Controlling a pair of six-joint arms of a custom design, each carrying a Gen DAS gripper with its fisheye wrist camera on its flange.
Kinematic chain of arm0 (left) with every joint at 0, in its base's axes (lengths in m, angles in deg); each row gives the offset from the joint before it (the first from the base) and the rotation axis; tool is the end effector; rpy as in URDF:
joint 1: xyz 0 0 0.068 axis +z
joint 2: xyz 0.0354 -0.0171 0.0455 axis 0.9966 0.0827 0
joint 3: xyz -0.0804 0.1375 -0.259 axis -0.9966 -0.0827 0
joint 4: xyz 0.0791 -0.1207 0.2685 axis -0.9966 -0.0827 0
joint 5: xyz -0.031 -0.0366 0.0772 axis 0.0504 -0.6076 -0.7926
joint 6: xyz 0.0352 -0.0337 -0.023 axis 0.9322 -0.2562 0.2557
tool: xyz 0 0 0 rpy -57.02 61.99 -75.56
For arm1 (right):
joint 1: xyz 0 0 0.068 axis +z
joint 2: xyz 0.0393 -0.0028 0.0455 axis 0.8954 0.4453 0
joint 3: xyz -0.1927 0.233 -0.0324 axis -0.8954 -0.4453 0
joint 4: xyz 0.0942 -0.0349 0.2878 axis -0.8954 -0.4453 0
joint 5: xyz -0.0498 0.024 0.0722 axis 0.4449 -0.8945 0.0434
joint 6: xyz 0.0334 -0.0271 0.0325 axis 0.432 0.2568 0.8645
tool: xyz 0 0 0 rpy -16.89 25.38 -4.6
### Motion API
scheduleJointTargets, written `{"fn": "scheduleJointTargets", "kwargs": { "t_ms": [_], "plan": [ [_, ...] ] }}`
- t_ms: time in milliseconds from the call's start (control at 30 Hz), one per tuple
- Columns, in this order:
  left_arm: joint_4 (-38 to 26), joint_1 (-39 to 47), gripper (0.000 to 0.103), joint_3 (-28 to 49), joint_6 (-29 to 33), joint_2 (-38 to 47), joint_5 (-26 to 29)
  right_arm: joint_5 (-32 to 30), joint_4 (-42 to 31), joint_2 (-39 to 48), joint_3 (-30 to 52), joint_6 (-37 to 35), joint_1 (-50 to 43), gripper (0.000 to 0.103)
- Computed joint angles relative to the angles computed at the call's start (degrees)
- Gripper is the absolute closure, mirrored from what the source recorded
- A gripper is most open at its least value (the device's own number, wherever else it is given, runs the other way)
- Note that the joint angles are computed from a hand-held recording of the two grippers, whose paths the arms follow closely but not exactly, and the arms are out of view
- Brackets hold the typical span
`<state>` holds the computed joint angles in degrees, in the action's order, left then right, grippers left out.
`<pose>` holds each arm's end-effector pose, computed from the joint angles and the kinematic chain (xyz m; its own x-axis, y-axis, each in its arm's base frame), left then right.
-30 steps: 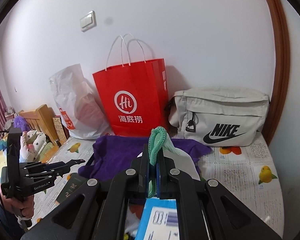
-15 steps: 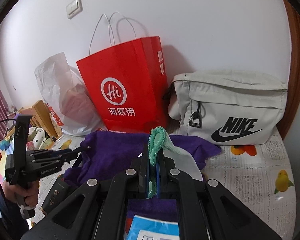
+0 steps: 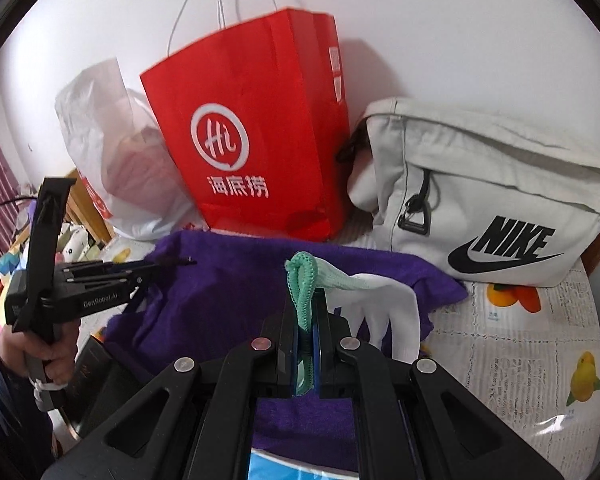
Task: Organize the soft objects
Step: 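Carry the glove onto the purple towel and open the right tool while the left tool carries the tin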
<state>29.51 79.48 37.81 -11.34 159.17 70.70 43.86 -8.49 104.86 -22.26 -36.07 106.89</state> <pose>0.2875 -0.0325 0.0699 -0.8090 0.0738 -0.5831 0.1493 0.9853 -0.0824 0.2449 0.2195 0.1001 -0.6900 -0.0367 -0.7229 -0.2507 0.9490 0.1911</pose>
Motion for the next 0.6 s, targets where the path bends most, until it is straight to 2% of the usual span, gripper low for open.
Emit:
{"fn": "scheduleJointTargets", "kwargs": {
  "t_ms": [133, 467, 500, 533, 567, 600],
  "plan": [
    [-0.3, -0.2, 0.083, 1.4, -0.3, 1.9, 0.0, -2.4, 0.4, 3.1, 1.0, 0.1, -1.1, 0.097],
    [-1.2, -0.9, 0.082, 2.7, -1.0, 4.2, -0.7, -3.9, -3.0, 7.1, 3.5, 0.3, -2.1, 0.093],
    [-1.1, -0.9, 0.082, 2.6, -0.9, 4.2, -0.7, -4.1, -3.5, 7.1, 3.7, 0.2, -2.0, 0.088],
    [-0.9, -1.0, 0.079, 2.5, -0.9, 4.0, -0.8, -4.2, -3.9, 7.1, 3.7, 0.1, -1.8, 0.077],
    [-0.8, -1.0, 0.074, 2.2, -0.8, 3.7, -0.9, -4.2, -4.2, 7.1, 3.8, 0.0, -1.5, 0.07],
    [-0.9, -1.1, 0.061, 1.9, -0.9, 3.2, -1.3, -3.5, -4.3, 6.8, 3.5, -0.2, -0.8, 0.057]
  ]
}}
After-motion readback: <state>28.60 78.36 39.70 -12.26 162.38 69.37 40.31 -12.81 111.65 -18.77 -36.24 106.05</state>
